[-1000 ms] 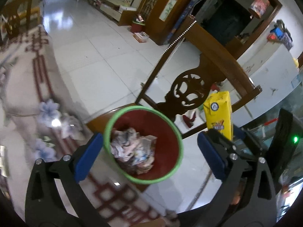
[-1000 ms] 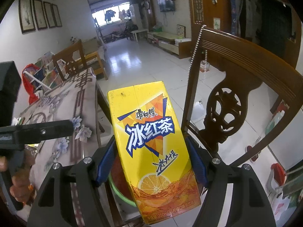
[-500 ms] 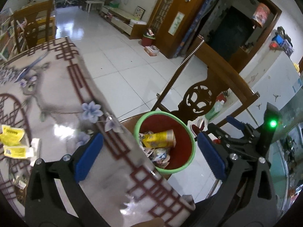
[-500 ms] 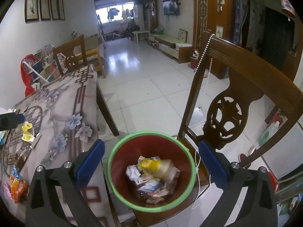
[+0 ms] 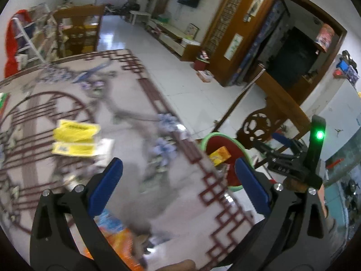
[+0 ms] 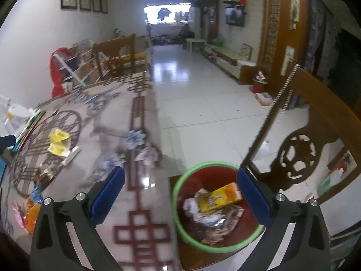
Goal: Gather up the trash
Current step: 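Move both open grippers back over the trash on the table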
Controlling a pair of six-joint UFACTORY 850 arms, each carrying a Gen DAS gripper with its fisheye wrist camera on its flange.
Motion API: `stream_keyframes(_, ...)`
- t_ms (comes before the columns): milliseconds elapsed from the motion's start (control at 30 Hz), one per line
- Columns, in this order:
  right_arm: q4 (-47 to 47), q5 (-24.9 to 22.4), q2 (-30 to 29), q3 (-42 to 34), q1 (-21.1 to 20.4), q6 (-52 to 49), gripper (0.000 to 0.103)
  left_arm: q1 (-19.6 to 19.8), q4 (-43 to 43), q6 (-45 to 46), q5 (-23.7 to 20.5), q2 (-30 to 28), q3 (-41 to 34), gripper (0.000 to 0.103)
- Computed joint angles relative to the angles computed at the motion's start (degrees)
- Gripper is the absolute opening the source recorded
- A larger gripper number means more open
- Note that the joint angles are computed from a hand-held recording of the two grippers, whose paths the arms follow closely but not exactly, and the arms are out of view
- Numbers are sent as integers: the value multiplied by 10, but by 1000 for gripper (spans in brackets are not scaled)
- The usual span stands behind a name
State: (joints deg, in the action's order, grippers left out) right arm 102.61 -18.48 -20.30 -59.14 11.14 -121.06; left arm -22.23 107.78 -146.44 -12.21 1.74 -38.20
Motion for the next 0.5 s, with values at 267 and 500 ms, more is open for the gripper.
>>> stream_keyframes(267,-57,-13,18,24,52,50,96,12,-139,104,-33,107,111,97)
stream_keyframes(500,-95,-23,31,48,92,79,96,41,-202,151,-30,176,185,97)
